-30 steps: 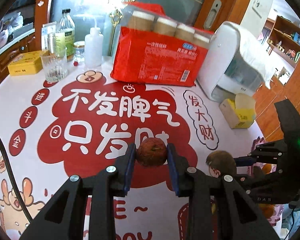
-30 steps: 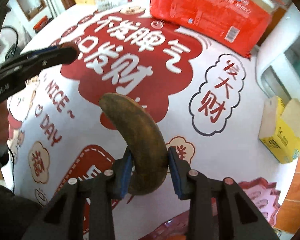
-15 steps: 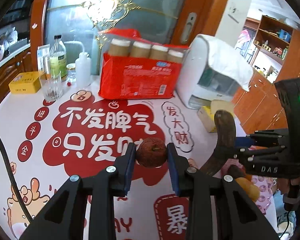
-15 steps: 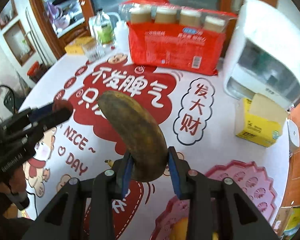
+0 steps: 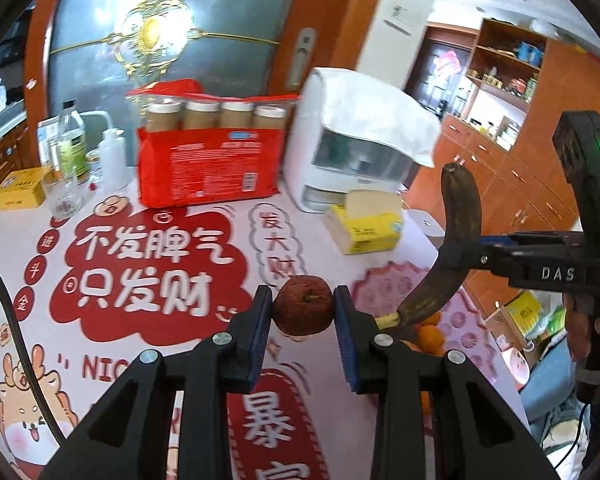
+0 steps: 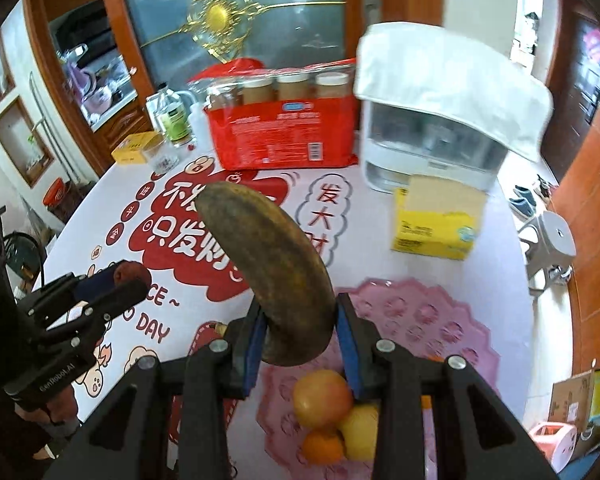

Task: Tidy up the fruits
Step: 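Carry the lychee and banana over the pink bowl with both tools, then open the left tool releasing the lychee while the right tool releases the banana into the bowl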

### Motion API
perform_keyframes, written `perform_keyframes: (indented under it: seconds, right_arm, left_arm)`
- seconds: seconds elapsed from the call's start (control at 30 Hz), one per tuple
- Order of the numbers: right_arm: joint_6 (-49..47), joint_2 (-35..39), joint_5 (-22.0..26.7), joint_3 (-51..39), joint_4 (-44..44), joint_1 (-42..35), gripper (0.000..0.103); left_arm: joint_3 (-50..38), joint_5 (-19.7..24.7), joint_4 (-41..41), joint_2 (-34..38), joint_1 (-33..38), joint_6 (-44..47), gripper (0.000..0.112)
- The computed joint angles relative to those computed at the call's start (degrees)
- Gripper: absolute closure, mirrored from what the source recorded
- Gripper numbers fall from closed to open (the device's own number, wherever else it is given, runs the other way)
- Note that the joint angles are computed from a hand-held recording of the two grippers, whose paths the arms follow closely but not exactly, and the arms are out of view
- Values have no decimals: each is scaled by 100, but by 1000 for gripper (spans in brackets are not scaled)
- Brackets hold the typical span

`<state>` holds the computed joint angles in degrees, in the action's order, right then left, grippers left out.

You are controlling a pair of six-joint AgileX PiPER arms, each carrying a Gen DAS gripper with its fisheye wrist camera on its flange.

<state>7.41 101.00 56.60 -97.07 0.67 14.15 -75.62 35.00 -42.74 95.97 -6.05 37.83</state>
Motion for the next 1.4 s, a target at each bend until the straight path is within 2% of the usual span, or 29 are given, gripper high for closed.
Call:
perform_keyframes:
  seconds: [0.33, 0.73, 1.07, 1.4]
  right_arm:
    - [-572, -1200, 20, 1428, 678, -971, 69]
    - [-1798, -1752, 371, 2616, 1543, -2253, 69]
    - [-2793, -1420, 520, 2919, 2050, -3194, 69]
    - [-3134, -204, 516, 2357, 2084, -3435, 69]
  left_arm:
    - [329, -418, 515, -233, -1176, -895, 83]
    - [521, -763, 1540, -38, -2414, -2497, 83]
    - [-88, -708, 2506, 575, -3022, -3728, 83]
    - [-763, -379, 2987, 1286, -3236, -4311, 82]
